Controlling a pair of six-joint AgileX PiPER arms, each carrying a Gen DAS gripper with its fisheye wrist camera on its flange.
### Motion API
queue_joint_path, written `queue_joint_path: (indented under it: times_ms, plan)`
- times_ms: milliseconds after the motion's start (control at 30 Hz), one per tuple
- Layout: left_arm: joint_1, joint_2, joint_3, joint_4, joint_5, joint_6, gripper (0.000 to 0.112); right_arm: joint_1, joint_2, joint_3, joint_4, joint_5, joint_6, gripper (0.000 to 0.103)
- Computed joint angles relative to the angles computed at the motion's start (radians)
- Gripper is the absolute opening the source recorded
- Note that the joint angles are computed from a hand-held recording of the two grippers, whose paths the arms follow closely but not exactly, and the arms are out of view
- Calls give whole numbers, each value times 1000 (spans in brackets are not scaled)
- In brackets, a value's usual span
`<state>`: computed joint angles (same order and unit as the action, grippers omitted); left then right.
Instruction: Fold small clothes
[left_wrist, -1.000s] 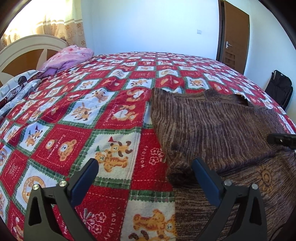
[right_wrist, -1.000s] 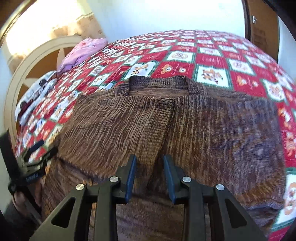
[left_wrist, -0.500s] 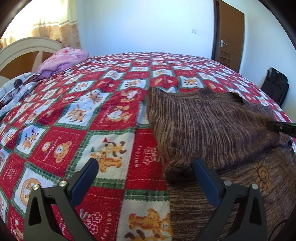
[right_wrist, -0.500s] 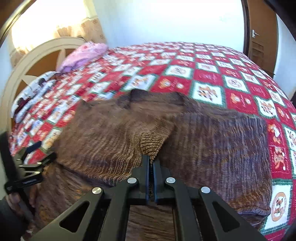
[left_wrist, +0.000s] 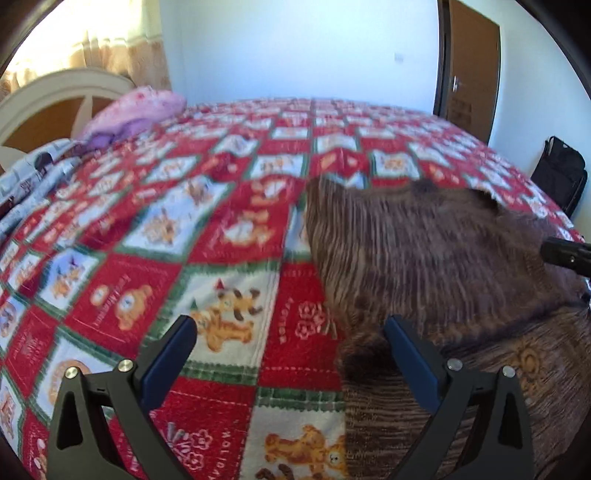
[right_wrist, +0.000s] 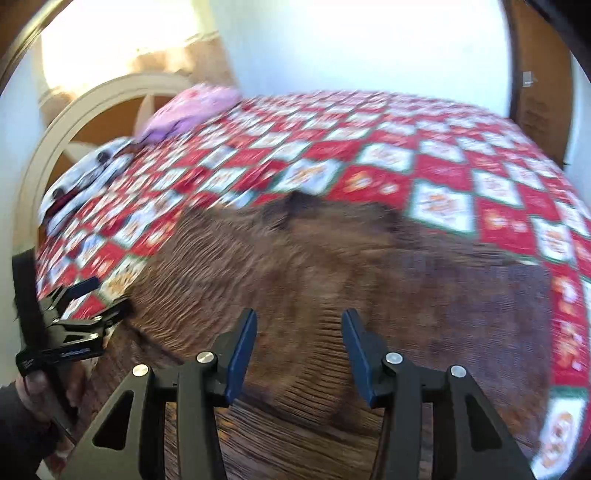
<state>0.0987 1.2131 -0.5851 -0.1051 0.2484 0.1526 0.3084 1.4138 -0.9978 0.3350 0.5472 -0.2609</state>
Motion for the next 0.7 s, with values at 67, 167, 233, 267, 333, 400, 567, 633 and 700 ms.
queue_joint_path:
  times_ms: [67,167,233,267,333,400,567,633,700]
  plan:
    - [-13,8,2,46,3,-39,103,34,89,-36,-83,12,84,50]
    - [-5,0,9,4,5,9,103,24,72,4,-50,-32,72,50]
    - [7,-24,25,-46,4,60,103,-2,25,25,0,-4,47,49]
    - [11,-38,34,-66,0,79,103,-25,-18,46,17,10,35,49]
    - [26,-81,57,-149,4,165,103,-85,-98,88,16,25,18,49]
    - [41,-108,65,-191,25,200,103,-168,-162,114,35,54,-24,49]
    - [64,-147,85,-284,58,278,103,-413,-189,156,96,196,-166,50]
    - [27,-145,86,-174,61,166,103,-450,-210,215,153,189,-268,50]
    - [9,-157,88,-120,73,103,103,-440,-253,238,128,193,-257,50]
